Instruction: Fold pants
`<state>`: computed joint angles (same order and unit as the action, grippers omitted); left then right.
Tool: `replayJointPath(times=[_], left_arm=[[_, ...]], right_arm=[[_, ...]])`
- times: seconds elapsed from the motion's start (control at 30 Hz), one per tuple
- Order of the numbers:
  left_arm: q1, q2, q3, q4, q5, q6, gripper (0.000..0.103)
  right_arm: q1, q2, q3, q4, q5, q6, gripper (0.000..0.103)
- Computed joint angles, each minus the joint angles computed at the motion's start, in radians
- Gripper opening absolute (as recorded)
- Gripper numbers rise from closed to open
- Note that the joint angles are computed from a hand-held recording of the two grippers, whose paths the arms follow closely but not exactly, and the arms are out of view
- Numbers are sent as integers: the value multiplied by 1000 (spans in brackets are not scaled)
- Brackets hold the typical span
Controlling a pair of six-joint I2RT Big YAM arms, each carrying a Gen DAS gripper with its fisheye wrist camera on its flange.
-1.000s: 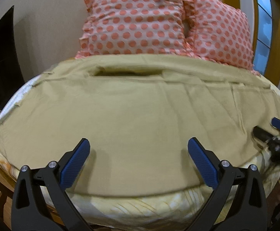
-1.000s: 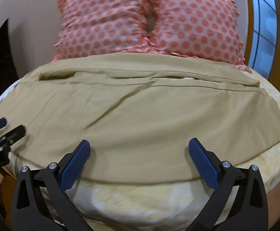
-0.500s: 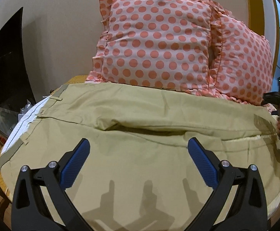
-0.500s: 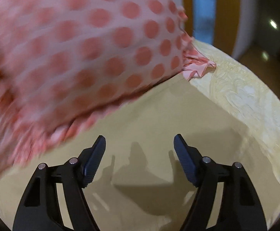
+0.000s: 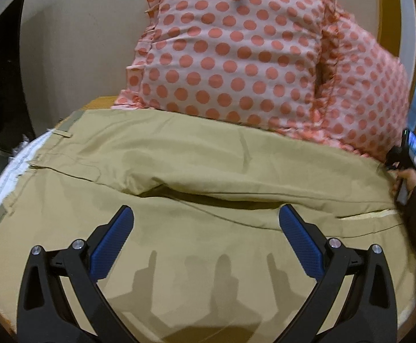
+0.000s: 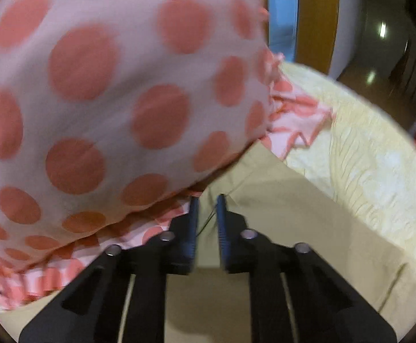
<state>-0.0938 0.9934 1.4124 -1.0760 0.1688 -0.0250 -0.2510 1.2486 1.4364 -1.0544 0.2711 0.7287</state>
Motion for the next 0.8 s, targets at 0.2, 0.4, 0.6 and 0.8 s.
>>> replayJointPath(times=[0.2, 0.4, 0.6, 0.8], left_arm=[[101, -22, 6, 4, 129, 1, 101], [199, 0, 57, 4, 213, 66, 101], [247, 112, 176, -43, 271, 67, 101], [239, 220, 266, -75, 279, 30, 101]], right_arm=[[-103, -377, -316, 281, -311, 70, 4], [-29, -810, -500, 152, -323, 186, 4], [-260, -928, -611, 26, -637, 281, 38], [-98, -923, -620, 93, -444, 284, 18]])
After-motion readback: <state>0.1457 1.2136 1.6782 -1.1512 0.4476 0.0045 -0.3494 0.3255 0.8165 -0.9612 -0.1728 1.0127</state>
